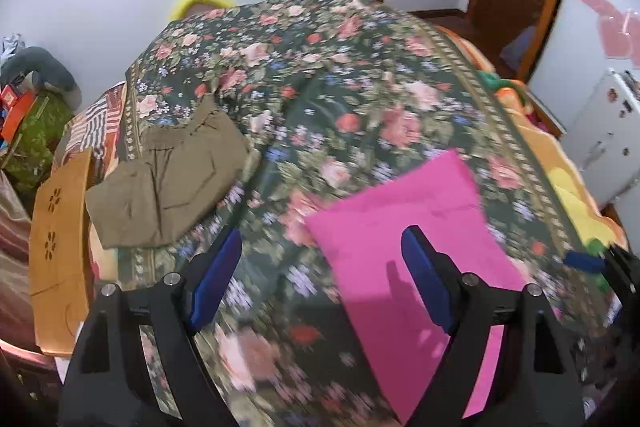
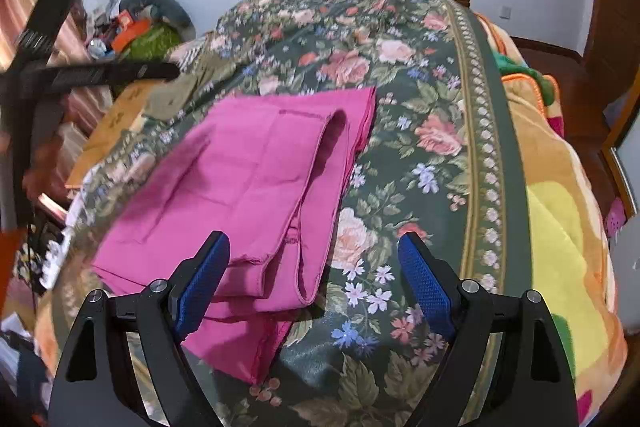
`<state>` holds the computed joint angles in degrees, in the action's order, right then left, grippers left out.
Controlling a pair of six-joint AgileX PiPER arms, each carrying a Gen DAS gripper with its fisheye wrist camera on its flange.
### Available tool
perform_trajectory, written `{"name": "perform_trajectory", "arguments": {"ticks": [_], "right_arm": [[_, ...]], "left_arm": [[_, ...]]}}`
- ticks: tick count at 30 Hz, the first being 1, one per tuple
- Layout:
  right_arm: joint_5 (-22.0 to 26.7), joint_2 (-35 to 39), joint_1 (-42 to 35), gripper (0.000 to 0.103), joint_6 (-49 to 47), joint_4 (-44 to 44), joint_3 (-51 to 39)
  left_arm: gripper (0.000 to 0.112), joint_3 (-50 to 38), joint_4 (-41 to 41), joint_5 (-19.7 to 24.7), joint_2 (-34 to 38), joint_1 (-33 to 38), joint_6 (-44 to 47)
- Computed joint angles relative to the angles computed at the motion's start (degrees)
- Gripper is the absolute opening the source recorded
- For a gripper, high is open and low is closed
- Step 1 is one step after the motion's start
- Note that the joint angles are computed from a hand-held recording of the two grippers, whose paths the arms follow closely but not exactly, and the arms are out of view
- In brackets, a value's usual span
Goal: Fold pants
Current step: 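Open the left tool and lay the folded pants down on the bed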
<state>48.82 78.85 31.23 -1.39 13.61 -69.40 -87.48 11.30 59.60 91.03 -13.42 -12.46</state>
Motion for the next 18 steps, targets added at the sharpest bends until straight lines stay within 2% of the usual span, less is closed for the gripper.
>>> {"name": "perform_trajectory", "arguments": {"ticks": [8, 10, 12, 15, 18], "right_arm": [[-1.09, 0.12, -2.81, 0.084, -4.64, 5.07, 4.87], [-0.01, 0.35, -3.53, 0.084, -5.66, 5.61, 4.24], [0.46, 0.57, -3.23, 0.084, -5.04, 4.73, 3.64], [1.17, 0.61, -2.34, 0.084, -2.75, 1.94, 2.45], [1.86, 0.34, -1.23, 0.084, 0.45, -1.75, 1.13]], "left_arm": [[0.082, -9.94, -2.36, 0.45, 15.67, 2.79, 4.89], [0.082, -10.43, 0.66, 0.35, 18.37, 1.40, 3.62], [0.083, -10.03, 8.31, 0.74, 20.93, -1.17, 1.33], [0.084, -3.78, 11.24, -4.53, 18.32, -1.83, 0.46], [0.084, -0.61, 9.13, -4.31, 15.59, -0.36, 0.74]]}}
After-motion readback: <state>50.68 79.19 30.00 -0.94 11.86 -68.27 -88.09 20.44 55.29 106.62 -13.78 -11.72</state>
